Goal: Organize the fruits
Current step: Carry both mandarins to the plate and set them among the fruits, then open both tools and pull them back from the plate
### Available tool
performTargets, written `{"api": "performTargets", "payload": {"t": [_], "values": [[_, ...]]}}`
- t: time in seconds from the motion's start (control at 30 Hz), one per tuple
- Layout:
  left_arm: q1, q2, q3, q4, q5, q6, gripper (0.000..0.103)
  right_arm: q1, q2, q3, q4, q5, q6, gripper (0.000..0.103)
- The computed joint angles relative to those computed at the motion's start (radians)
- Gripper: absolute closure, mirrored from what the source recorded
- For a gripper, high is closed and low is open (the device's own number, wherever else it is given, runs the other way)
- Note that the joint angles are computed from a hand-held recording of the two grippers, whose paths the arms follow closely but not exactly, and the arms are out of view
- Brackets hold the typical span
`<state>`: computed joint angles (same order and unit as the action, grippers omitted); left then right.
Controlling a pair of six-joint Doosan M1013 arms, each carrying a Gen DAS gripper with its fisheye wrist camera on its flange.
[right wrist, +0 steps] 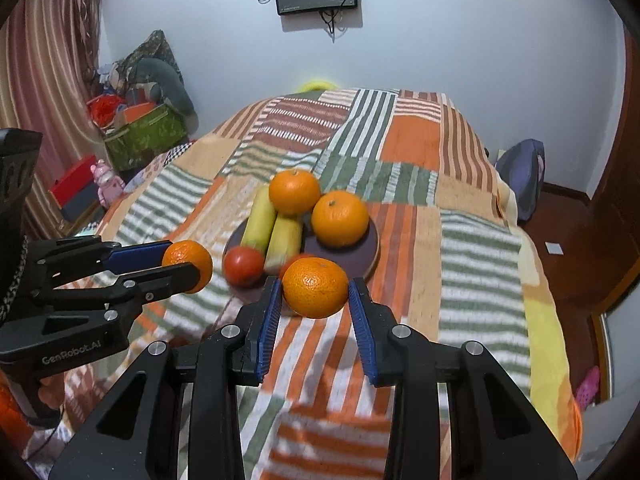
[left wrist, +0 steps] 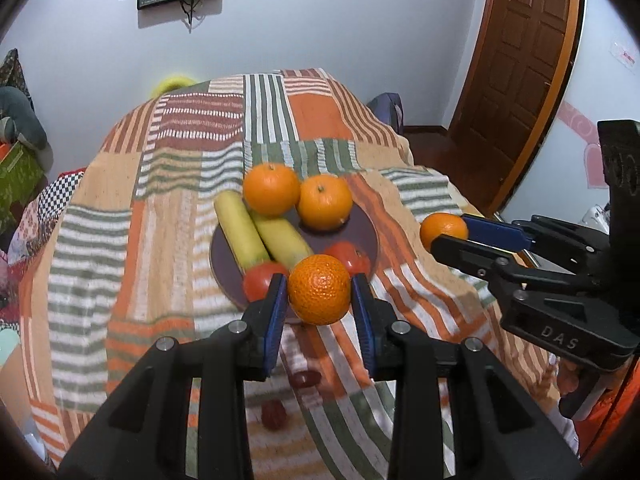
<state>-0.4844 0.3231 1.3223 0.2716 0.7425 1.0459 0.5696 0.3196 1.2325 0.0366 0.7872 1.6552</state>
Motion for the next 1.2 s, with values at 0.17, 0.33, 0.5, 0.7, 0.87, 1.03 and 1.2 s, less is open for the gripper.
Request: {"api": "performTargets", "payload": {"t": [0.17,0.33,0.5,0.7,0.87,1.03,1.2], "values": [[0.018,0.033,-0.037,0.006,0.009,0.009,0.071,-0.006,0.039,-0.047,0.010,0.005,-0.016,0.071],[0.040,0.071,-0.077,-0.015,0.024,0.026,0.071,-0.006,0.081,-0.092,0.018,0.021,-0.032,0.071],[0.065,0.106,-0.108,-0.066,0.030,0.050,0.071,-0.005,0.121,-0.124,0.030,0.046,-0.021,0.071],[0.073,0.138,-0.133,-0.069,0.041,0.068,0.071,-0.002,0.151,-0.145,0.020,0.067,-0.030,0.071],[0.078,0.153,-0.141,-0.072,0.036,0.069,0.071,-0.003,0.161,-0.151,0.015,0.072,-0.030,0.071],[0.084,0.161,-0.146,-0.090,0.040,0.069,0.071,-0.004,0.160,-0.147,0.025,0.065,-0.033,0.070],[0.088,0.164,-0.154,-0.114,0.056,0.079,0.070,-0.005,0.170,-0.162,0.021,0.087,-0.032,0.070]]}}
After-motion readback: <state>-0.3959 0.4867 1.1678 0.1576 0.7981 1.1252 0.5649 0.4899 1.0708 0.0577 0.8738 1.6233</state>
